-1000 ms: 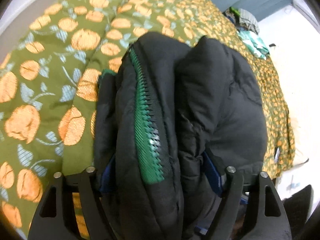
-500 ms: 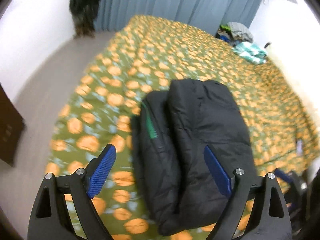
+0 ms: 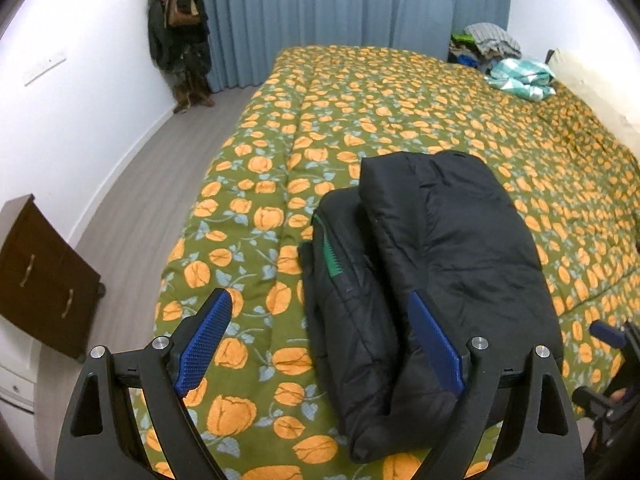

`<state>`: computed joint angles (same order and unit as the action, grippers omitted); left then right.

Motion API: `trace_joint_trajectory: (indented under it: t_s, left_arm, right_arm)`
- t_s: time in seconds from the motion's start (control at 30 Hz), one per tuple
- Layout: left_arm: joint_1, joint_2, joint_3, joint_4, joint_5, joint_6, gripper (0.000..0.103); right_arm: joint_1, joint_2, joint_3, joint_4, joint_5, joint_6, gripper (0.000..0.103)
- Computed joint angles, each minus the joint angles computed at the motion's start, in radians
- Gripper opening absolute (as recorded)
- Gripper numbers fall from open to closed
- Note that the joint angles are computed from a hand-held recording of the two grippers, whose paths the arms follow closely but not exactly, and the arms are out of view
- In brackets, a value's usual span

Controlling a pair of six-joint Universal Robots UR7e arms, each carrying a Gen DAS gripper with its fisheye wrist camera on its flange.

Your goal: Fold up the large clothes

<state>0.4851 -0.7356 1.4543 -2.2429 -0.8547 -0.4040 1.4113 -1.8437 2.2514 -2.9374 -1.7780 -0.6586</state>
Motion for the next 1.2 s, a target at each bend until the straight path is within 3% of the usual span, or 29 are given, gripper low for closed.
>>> trace_joint_trajectory:
  t_s: [0.03,0.17,0.23,0.3,0.37,0.43,0.57,0.77,0.83,1.03,1.13,1.2]
  left_arm:
    - [0.010,-0.006,0.001,-0.020,-0.052,0.016,0.091]
    - [0.112,-0.015,-0.040,-0.044,-0.450,0.064,0.091]
    - [0.142,0.002,-0.073,0.001,-0.529,0.062,0.091]
    - [0.152,0.025,-0.097,0.032,-0.542,0.095,0.091]
    - [0.157,0.052,-0.118,0.065,-0.507,0.116,0.091]
    - [0.181,0.083,-0.136,0.103,-0.500,0.088,0.091]
    - [0.234,0.113,-0.119,0.087,-0.562,0.063,0.101]
    - [0.270,0.148,-0.126,0.057,-0.646,0.083,0.103]
    - [0.274,0.153,-0.127,0.056,-0.663,0.089,0.103]
    - [0.304,0.158,-0.095,-0.003,-0.738,0.084,0.103]
    - [0.318,0.162,-0.076,-0.053,-0.754,0.031,0.103]
    - [0.299,0.153,-0.057,-0.083,-0.722,-0.001,0.100]
  right_arm:
    - [0.005,0.000,0.003,-0.002,-0.003,-0.001,0.085]
    - [0.004,-0.003,0.002,0.006,0.005,-0.003,0.086]
    - [0.000,-0.006,-0.002,0.009,0.007,0.005,0.085]
    - [-0.009,-0.008,-0.009,0.017,0.015,0.014,0.085]
    - [-0.016,-0.006,-0.018,0.020,0.020,0.026,0.085]
    - [-0.028,-0.002,-0.033,0.036,0.024,0.043,0.086]
    - [-0.084,-0.007,-0.077,0.101,0.070,0.102,0.085]
    - [-0.281,0.040,-0.220,0.359,0.268,0.263,0.086]
    - [-0.351,0.072,-0.264,0.453,0.400,0.300,0.086]
    - [-0.417,0.203,-0.353,0.583,0.615,0.311,0.097]
    - [-0.394,0.303,-0.437,0.646,0.613,0.348,0.102]
    - [-0.341,0.326,-0.469,0.624,0.534,0.335,0.096]
